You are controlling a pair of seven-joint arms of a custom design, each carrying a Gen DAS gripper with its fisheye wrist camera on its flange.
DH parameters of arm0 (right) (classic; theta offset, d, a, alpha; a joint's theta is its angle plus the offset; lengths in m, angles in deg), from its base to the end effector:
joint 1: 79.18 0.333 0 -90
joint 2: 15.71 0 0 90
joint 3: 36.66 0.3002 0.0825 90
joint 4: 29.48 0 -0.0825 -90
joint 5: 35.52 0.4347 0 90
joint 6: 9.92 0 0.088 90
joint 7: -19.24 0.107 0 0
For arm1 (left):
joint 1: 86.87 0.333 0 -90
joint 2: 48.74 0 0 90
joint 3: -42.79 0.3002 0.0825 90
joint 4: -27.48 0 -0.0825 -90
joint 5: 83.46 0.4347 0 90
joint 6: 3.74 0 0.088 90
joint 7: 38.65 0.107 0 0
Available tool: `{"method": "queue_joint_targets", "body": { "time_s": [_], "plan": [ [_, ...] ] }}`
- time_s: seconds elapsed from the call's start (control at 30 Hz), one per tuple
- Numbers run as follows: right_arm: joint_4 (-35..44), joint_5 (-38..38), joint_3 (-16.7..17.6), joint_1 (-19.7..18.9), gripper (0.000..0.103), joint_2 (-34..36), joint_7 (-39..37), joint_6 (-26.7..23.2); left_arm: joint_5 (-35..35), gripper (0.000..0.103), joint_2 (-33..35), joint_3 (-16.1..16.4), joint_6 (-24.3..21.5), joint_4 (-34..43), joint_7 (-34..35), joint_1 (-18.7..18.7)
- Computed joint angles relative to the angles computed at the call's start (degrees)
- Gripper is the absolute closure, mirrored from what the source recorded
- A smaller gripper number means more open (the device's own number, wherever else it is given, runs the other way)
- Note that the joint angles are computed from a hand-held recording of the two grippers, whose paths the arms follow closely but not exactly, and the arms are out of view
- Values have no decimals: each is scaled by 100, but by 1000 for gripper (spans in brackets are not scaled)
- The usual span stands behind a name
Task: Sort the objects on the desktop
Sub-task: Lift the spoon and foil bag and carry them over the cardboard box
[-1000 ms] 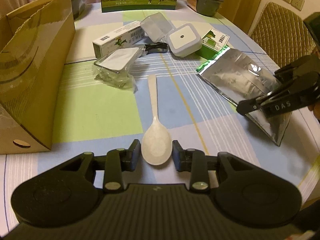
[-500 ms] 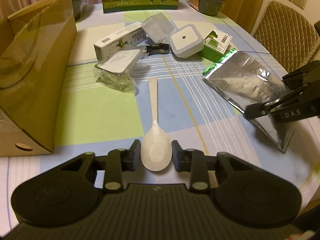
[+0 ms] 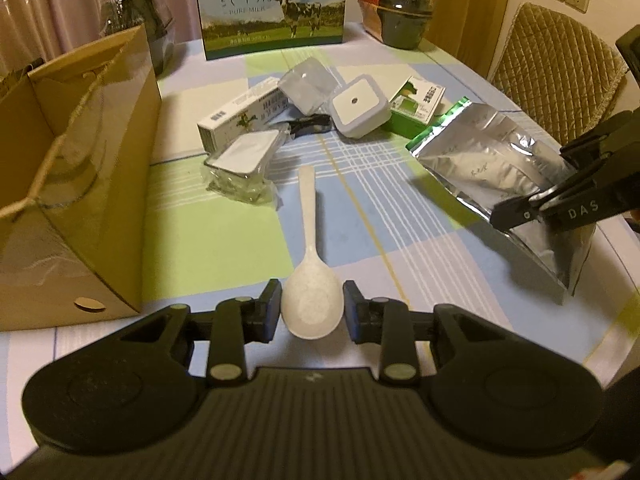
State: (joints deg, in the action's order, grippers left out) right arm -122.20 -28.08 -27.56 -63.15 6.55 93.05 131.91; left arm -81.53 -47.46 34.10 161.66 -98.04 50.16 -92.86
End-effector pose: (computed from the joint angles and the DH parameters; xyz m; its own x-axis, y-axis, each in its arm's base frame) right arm 0.6808 0.3037 0.4182 0.5835 -0.8108 -0.0464 -0.7271 -0.4962 -0.4744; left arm 0.6014 -0.1593 0.4084 -0.2572 -0.9663 -0.0106 -0.7533 0.2074 -0.6241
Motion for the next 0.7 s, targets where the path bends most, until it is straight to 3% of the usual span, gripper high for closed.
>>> {"method": "queue_joint_targets", "body": {
  "time_s": [0.37,0.7],
  "plan": [
    [-35,37,61,153,67,-433,-37,80,-45,76,-730,-64,93,-381,69,147],
    [755,-39,190,525,67,-197,-153,-78,11,76,-1354,-101,121,-616,53,548]
  ]
}}
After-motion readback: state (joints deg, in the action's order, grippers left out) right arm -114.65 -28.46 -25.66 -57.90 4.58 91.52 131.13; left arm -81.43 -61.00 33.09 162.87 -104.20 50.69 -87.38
